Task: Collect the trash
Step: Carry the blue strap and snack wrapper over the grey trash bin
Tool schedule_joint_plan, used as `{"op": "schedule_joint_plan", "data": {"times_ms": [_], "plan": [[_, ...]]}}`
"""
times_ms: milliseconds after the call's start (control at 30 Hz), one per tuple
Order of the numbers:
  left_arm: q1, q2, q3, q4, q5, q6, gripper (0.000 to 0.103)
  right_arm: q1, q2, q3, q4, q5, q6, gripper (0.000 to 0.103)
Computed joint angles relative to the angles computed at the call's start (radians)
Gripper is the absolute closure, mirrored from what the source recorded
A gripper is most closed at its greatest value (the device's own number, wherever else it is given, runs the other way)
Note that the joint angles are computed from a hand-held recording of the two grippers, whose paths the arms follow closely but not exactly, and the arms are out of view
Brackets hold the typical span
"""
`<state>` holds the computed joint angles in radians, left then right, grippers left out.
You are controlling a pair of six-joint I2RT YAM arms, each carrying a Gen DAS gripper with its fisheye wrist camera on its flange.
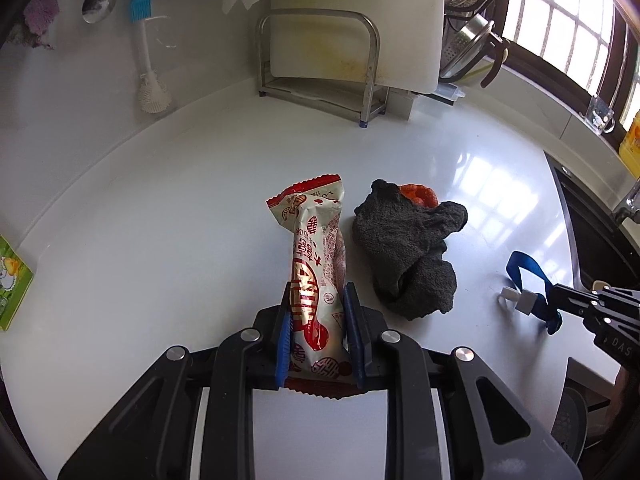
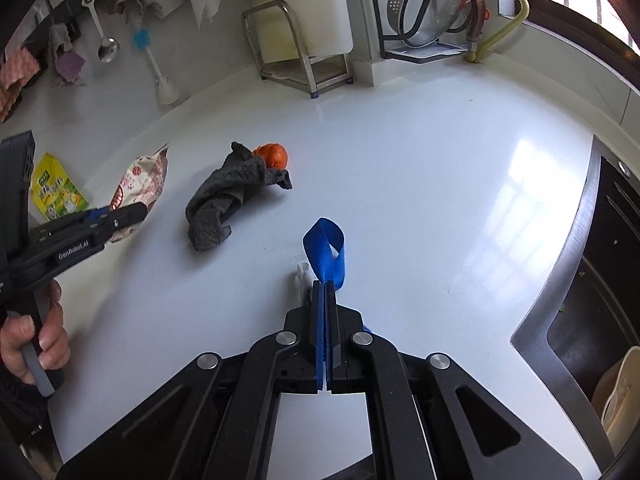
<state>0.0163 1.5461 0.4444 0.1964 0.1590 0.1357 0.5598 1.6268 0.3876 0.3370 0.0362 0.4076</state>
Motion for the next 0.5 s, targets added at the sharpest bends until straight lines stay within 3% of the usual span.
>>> {"op": "schedule_joint_plan", "data": {"times_ms": [267, 400, 500], "plan": [[-0.092, -0.219, -0.111, -0.078, -0.085, -0.062, 0.080, 0.039, -0.145, -0.047, -0.082, -0.002, 0.010, 0.103], [-0.193, -0.401, -0.171, -0.194, -0.157, -0.155, 0.080, 0.064, -0.223, -0.077, -0.127, -0.014, -0.009, 0.103], [-0.323, -0.549, -0.204, -0.324, -0.254, -0.281, 0.080, 0.072, -0.290, -0.103, -0.167, -0.038, -0.043, 0.103]]}}
